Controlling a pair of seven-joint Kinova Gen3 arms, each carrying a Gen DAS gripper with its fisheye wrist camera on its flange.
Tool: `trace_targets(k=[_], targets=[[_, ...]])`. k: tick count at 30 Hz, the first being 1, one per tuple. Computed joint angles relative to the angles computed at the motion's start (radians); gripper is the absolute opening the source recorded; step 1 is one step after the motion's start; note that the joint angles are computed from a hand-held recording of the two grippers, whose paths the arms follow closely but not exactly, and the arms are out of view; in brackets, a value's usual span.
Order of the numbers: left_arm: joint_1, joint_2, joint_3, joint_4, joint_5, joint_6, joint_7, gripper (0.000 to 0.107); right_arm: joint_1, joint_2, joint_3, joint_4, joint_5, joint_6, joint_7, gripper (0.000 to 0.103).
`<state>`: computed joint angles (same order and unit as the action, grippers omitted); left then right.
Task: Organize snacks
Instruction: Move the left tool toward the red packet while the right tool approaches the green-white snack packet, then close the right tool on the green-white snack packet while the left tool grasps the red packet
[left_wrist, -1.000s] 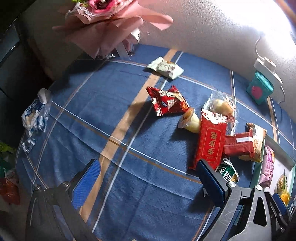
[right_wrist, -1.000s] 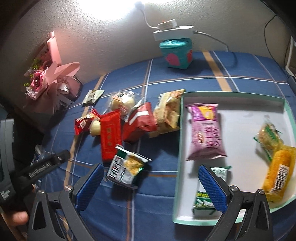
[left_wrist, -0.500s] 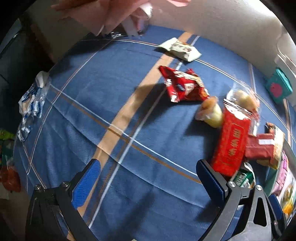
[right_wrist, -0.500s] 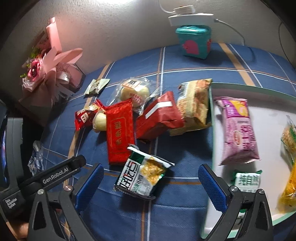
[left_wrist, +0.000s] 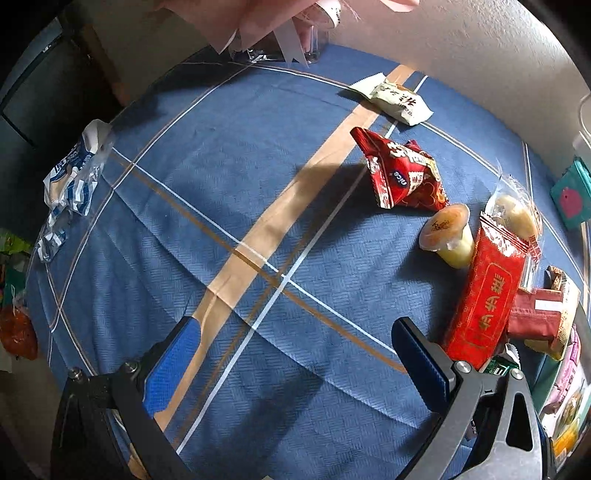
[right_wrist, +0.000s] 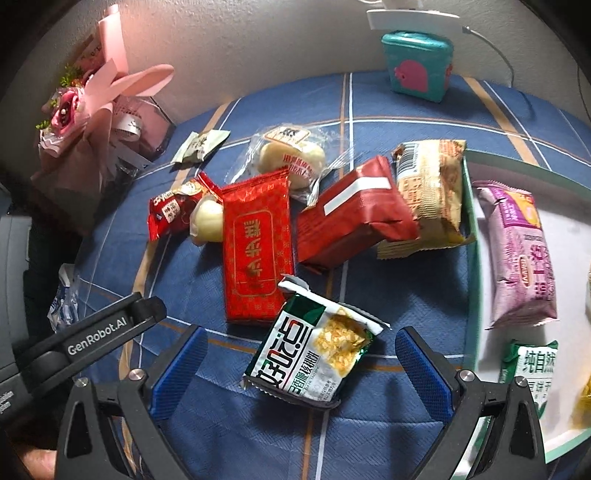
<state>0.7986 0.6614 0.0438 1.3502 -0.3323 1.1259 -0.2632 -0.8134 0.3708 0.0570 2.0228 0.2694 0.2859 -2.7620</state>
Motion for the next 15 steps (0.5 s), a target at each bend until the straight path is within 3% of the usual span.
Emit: trace_targets(k=[7, 15], targets=[[0.0, 0.009, 0.004, -0.005, 0.008, -0.001, -0.009, 0.103, 0.054, 0.04, -0.05, -0.013, -0.055, 0.006, 0.058, 0.099], [0.006, 0.021, 0.005, -0.019, 0.012, -0.008, -0.021, 0.103, 0.025, 0.042, -0.016, -0.02, -0.053, 0.038, 0.064, 0.089]])
